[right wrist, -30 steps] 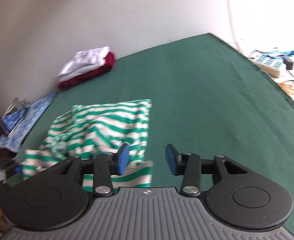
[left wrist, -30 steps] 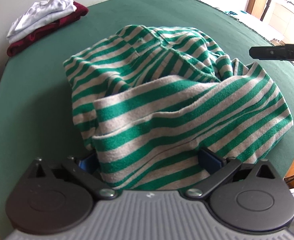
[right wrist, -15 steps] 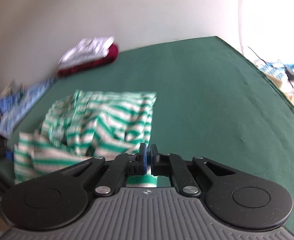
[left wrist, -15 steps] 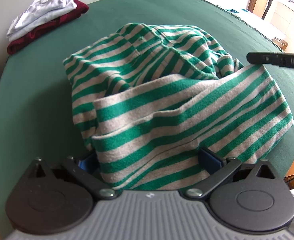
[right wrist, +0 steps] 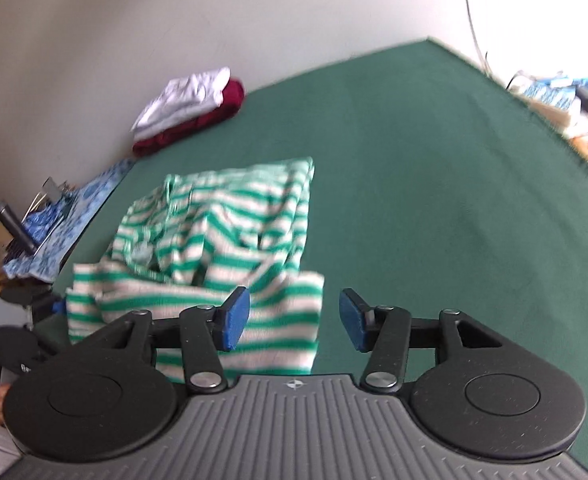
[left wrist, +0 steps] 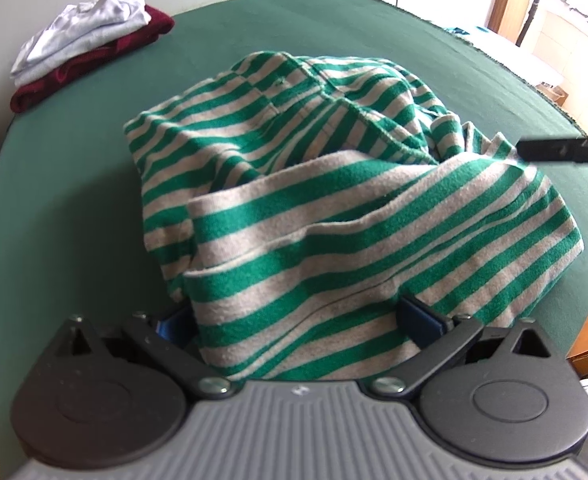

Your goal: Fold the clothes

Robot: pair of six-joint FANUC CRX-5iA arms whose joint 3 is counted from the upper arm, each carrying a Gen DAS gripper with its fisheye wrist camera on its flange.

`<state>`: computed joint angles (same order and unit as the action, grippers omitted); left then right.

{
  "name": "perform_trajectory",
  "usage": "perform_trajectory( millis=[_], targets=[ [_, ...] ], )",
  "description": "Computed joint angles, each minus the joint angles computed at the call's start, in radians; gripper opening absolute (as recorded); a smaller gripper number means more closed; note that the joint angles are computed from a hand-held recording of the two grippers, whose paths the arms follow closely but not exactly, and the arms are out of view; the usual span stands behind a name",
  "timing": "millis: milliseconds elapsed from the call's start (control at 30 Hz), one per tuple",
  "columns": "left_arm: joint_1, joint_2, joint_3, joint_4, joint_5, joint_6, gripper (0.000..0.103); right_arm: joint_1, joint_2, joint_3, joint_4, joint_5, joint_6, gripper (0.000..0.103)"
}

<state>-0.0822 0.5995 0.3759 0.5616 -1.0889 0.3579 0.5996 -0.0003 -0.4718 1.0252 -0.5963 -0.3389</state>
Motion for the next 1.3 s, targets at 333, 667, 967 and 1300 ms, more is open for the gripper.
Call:
perform_trajectory(
  millis=[333,667,967,1300],
  targets=[
    [0.042,0.007,-0.025,0.126,-0.058,-0.107,0.042,-0.028,-0.002,-0.025,0.156,0.070,-0.091,0.011],
    [0.065,-0.033,-0.055,0.082,-0.046,-0.107,0.020,-0.034,0.015,-0.001,0.196,0.035,-0.012,0.044],
    [0.043,-0.033,-0.094,0.154,0.024,-0.141,0.022,-0.035,0.083,0.108,-0.003,0.035,0.200,0.005],
    [0.061,0.003,-0.029,0.155,-0.050,-0.049,0.012,-0.073,0.079,0.053,0.086,-0.029,-0.232,0.006]
  ],
)
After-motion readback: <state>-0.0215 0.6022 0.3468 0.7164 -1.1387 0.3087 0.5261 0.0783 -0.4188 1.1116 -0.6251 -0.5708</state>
